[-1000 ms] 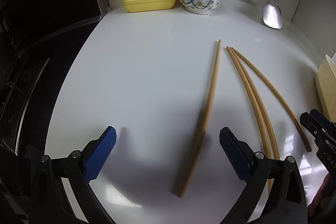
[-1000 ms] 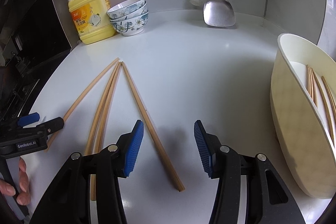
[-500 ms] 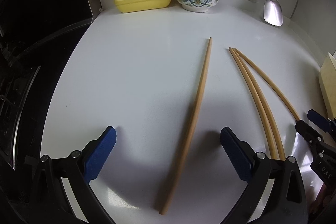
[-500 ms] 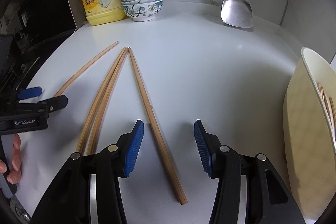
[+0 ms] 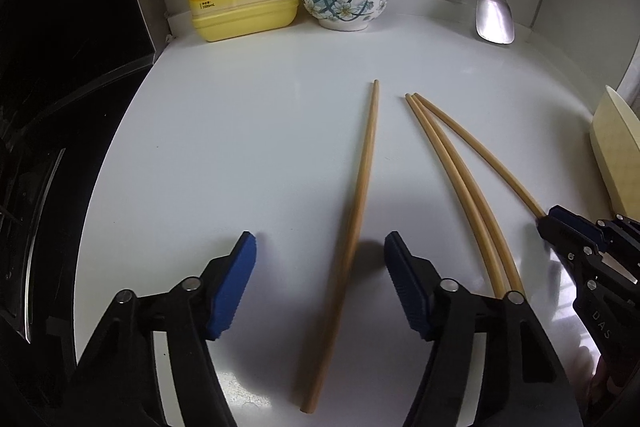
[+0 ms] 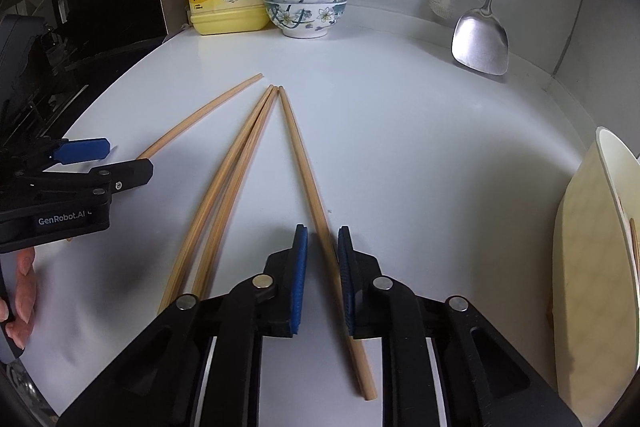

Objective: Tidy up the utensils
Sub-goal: 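Close the right gripper on the separated wooden chopstick, then carry the chopstick in the right gripper over the white basin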

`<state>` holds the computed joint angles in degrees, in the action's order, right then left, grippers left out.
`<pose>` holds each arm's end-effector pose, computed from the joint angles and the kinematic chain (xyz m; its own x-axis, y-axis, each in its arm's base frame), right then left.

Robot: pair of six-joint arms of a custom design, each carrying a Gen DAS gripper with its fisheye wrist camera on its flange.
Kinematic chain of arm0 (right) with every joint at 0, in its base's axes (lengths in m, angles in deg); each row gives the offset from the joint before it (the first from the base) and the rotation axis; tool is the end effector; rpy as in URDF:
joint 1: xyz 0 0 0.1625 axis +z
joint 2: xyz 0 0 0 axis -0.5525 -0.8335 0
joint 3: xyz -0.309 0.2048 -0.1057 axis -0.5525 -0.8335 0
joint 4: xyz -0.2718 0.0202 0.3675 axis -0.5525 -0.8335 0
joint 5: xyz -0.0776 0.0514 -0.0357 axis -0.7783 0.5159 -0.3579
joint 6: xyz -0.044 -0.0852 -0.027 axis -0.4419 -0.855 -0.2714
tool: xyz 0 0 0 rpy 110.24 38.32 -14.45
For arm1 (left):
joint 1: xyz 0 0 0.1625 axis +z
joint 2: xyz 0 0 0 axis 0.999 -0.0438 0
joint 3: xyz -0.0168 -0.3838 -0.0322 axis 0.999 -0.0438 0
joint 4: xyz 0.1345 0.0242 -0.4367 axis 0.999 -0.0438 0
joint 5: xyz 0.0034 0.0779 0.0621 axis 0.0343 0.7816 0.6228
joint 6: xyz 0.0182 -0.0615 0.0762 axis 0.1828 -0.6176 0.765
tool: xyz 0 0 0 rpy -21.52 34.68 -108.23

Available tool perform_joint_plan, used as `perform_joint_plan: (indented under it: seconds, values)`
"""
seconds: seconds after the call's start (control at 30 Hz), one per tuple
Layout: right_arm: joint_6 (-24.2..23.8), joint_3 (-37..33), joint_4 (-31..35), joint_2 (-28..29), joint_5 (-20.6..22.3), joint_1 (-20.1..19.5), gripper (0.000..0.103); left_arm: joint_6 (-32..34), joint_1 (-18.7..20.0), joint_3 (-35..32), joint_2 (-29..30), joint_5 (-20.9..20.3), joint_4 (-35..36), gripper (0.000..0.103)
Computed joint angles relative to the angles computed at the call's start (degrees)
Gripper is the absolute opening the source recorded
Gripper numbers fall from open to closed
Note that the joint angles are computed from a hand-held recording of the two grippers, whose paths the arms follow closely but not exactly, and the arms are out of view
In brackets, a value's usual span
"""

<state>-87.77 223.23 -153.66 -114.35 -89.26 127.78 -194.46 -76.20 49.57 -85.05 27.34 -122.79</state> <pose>0.1308 -0.3353 0.1526 -0.4289 -0.7671 0.4770 -0.8684 0.4956 0.0163 -0.2330 -0.2470 0.0447 -0.6118 -0.4874 -0.6230 0.1196 0.7216 -0.6819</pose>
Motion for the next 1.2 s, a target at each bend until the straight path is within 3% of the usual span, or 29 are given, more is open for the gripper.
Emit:
perform_joint_plan:
  seconds: [0.03, 0.1, 0.2, 0.4, 0.63, 0.93, 1.07, 1.2]
  values:
    - [-0.31, 0.20, -1.06, 0.44, -0.52, 0.44, 0.008, 0.86, -0.10, -0.10, 0.27, 0.28, -0.54, 0.047]
    - [-0.93, 0.34, -2.36, 1.17, -1.22, 1.07, 0.007, 2.84, -0.08, -0.45, 1.11, 0.75, -1.86, 0.026]
    - [-0.83, 0.56, -2.92, 1.28, -1.34, 1.22, 0.007, 5.21, -0.17, -1.16, 2.64, 0.88, -3.19, 0.008]
    - [0.92, 0.82, -2.56, 0.63, -1.16, 0.96, 0.006, 6.90, -0.44, 0.31, 0.40, 0.40, -5.82, 0.007]
    - [8.48, 0.30, 3.70, -4.76, 0.37, 1.10, 0.006, 8.23, -2.26, 0.55, -2.15, -0.35, -6.10, 0.007]
    - [19.23, -2.72, 15.50, -13.62, -1.64, 7.93, 0.006, 12.12, -4.66, -4.09, -4.88, -0.30, -1.33, 0.007]
    - [22.98, -4.73, 19.46, -18.93, -3.76, 9.68, 0.006, 17.61, -4.93, -7.51, -3.16, 1.45, -3.22, 0.007]
    - [24.52, -6.87, 21.93, -23.86, -6.05, 8.50, 0.006, 27.26, -4.00, -11.26, 1.57, 4.14, -10.48, 0.007]
